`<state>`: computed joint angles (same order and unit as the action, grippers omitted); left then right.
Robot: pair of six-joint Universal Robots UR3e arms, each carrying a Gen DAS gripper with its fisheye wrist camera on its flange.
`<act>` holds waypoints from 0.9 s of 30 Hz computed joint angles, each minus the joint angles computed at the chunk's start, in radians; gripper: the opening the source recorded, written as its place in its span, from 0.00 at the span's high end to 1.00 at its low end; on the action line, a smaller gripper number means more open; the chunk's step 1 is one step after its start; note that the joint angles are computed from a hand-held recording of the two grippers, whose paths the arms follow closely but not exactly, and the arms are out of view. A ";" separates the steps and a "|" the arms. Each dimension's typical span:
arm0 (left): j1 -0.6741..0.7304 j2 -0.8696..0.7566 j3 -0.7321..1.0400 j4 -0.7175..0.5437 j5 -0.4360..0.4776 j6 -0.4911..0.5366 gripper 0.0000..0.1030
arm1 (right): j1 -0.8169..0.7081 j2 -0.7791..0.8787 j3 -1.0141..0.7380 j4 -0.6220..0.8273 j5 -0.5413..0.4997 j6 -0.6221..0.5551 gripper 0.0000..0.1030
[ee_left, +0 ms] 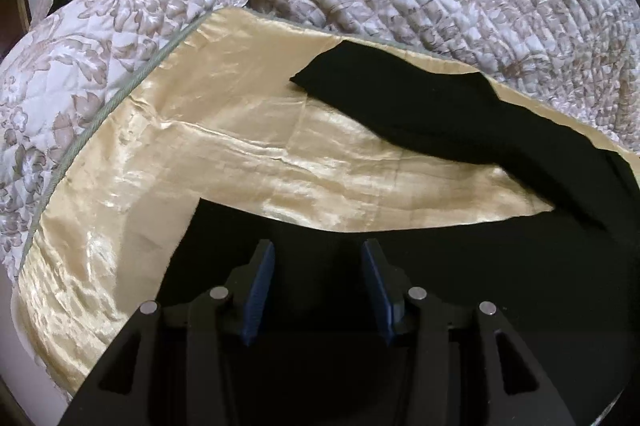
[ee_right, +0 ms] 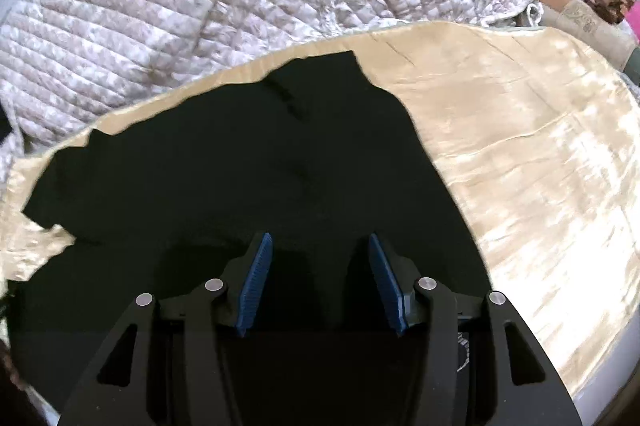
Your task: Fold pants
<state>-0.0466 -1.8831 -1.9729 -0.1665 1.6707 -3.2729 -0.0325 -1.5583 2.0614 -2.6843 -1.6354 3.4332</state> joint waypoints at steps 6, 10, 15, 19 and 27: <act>-0.049 -0.001 -0.005 0.011 -0.017 0.024 0.53 | 0.084 0.060 -0.023 -0.043 0.061 -0.053 0.50; -0.084 -0.016 0.011 0.005 -0.047 0.051 0.53 | 0.161 0.119 -0.072 -0.055 0.074 -0.103 0.50; -0.125 -0.023 0.009 0.024 -0.075 0.086 0.50 | 0.249 0.196 -0.141 -0.058 0.081 -0.158 0.47; -0.136 -0.033 0.018 0.023 -0.088 0.112 0.45 | 0.293 0.238 -0.184 -0.043 0.070 -0.197 0.43; -0.098 -0.030 0.039 -0.024 -0.080 0.079 0.41 | 0.216 0.186 -0.096 -0.074 0.017 -0.080 0.43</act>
<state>-0.1450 -1.9128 -1.9343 -0.1905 1.5910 -3.1943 0.1831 -1.3723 1.9659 -2.7585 -1.6185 3.3529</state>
